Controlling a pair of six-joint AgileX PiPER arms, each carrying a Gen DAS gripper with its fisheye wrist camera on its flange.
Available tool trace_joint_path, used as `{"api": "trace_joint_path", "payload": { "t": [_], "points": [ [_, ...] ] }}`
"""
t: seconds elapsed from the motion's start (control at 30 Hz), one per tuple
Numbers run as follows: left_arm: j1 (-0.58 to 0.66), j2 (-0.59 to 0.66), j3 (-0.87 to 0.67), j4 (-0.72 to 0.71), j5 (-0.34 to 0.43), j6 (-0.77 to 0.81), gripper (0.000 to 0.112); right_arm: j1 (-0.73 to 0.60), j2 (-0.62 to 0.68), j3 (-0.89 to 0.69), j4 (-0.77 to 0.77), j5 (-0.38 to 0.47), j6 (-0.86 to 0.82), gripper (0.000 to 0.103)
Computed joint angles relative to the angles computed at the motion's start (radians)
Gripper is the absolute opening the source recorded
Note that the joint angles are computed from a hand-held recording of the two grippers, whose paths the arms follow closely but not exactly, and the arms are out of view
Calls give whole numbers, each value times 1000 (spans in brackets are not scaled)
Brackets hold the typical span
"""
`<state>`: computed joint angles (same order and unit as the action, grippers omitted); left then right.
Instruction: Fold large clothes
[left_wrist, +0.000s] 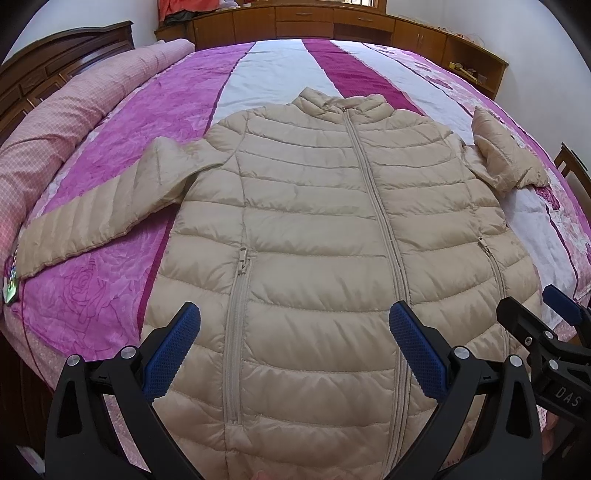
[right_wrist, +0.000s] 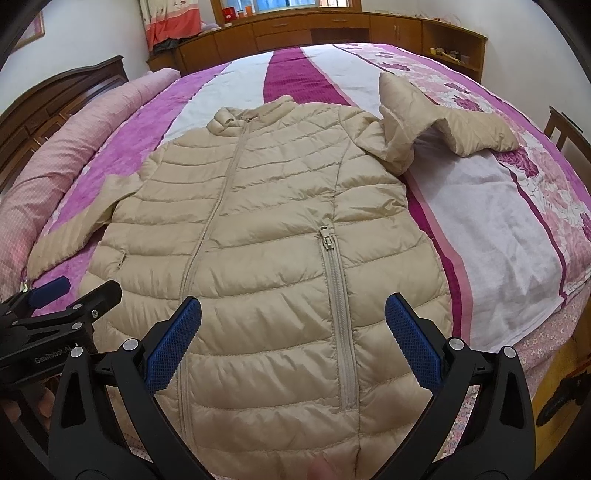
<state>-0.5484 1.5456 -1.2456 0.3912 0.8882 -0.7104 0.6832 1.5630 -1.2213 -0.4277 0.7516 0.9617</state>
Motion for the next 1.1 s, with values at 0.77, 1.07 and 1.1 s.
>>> {"api": "trace_joint_path", "payload": {
  "t": [0.77,1.07,1.1],
  "points": [
    [-33,-51,14,-22,14,22,98,8,-79,19,35,38,5,99],
    [11,43,-78,-67,28,97,98,-169,-25,-62,150,30,-211,99],
    [18,58,-94,-72,34,106,98,-194,-17,-72,164,29,-240,99]
  ]
}}
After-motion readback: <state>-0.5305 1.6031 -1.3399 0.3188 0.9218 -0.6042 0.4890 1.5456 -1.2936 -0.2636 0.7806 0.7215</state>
